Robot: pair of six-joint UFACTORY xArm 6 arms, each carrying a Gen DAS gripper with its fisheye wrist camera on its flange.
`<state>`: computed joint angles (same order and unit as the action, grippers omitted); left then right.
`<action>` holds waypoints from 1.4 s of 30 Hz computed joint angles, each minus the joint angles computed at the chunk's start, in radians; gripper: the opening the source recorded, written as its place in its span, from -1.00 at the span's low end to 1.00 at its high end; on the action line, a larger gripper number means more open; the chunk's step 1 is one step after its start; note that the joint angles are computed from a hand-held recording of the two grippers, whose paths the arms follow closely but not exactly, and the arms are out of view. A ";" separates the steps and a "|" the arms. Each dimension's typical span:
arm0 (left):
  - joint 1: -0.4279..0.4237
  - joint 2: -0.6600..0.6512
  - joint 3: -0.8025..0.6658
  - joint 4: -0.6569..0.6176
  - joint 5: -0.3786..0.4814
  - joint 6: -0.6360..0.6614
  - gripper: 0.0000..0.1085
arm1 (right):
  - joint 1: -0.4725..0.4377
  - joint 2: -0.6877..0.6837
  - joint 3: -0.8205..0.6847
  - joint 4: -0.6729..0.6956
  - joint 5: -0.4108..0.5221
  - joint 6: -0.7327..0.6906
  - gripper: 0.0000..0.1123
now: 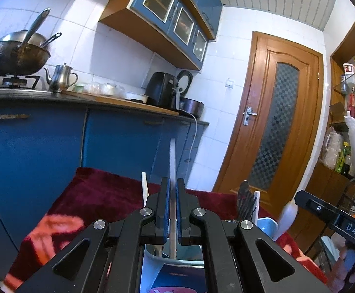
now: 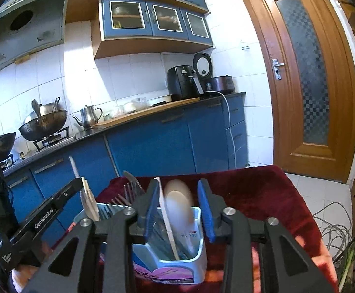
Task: Organize utensils
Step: 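Open both tools to release the spoon and chopstick, then withdraw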
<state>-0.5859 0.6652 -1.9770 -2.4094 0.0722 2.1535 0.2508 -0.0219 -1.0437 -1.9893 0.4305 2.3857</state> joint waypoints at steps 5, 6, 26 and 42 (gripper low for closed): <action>-0.005 -0.044 0.059 0.051 0.004 -0.040 -0.88 | 0.015 -0.040 0.029 -0.023 0.016 0.027 -0.24; -0.006 -0.055 0.072 0.053 0.004 -0.040 -0.87 | 0.018 -0.045 0.032 -0.022 0.018 0.027 -0.23; -0.029 -0.458 0.479 -0.002 -0.036 0.111 -0.87 | 0.226 -0.283 0.193 0.155 0.170 -0.128 -0.19; -0.014 -0.641 0.753 -0.183 -0.041 0.314 -0.83 | 0.411 -0.342 0.344 0.242 0.329 -0.109 -0.07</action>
